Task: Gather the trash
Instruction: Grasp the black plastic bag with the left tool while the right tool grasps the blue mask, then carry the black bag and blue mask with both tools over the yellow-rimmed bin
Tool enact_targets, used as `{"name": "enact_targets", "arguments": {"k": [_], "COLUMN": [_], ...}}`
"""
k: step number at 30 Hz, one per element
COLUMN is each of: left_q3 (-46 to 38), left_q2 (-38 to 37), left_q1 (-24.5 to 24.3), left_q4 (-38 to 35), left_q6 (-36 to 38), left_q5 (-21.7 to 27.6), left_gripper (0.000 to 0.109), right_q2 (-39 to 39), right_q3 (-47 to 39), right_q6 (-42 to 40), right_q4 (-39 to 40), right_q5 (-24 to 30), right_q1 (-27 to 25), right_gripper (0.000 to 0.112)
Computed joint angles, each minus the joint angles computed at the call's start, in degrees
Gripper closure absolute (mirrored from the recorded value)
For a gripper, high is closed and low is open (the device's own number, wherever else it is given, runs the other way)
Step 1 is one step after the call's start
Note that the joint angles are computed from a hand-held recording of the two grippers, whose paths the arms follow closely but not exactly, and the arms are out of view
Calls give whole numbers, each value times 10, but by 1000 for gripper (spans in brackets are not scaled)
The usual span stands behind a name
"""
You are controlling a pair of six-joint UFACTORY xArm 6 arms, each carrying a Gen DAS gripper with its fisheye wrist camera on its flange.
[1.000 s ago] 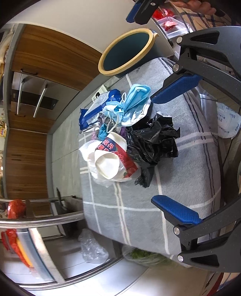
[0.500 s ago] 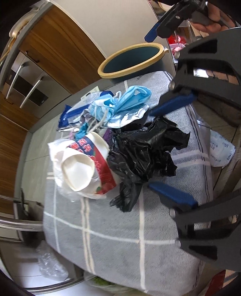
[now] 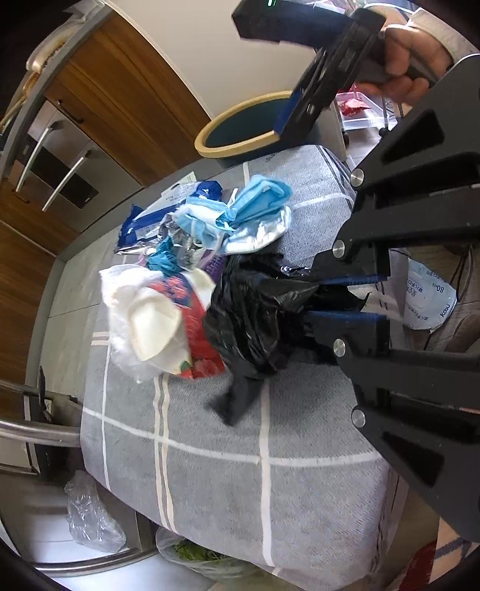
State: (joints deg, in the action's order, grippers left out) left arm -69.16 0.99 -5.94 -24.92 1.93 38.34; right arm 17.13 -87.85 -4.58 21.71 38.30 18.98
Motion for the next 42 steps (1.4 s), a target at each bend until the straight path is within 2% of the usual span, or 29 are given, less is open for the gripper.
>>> {"name": "enact_targets", "arguments": {"k": [8, 10, 12, 14, 21, 27, 35, 38, 42], "left_q3": [15, 22, 27, 33, 51, 55, 68, 68, 70], "left_q2": [-20, -27, -34, -41, -67, -75, -89, -90, -91], "left_q1": [6, 5, 4, 4, -4, -14, -21, -23, -28], "left_q4": [16, 24, 30, 30, 32, 50, 24, 19, 18], "left_q6": [-5, -5, -6, -4, 10, 9, 36, 40, 45], "left_q5": [-7, -11, -16, -23, -53, -69, -98, -107, -115], "left_gripper": [99, 99, 99, 99, 99, 99, 99, 99, 99], "right_q2": [68, 79, 83, 81, 33, -19, -67, -80, -89], "right_q3": [-67, -77, -79, -75, -32, 13, 52, 69, 80], "right_q6": [-2, 0, 0, 1, -40, -64, -54, -41, -61], "right_q4": [7, 4, 1, -3, 25, 49, 45, 22, 70], "right_q5": [34, 42, 49, 51, 45, 29, 19, -9, -46], "right_q1": [7, 9, 9, 9, 10, 7, -6, -7, -15], "right_gripper": [40, 47, 64, 75, 93, 98, 98, 98, 98]}}
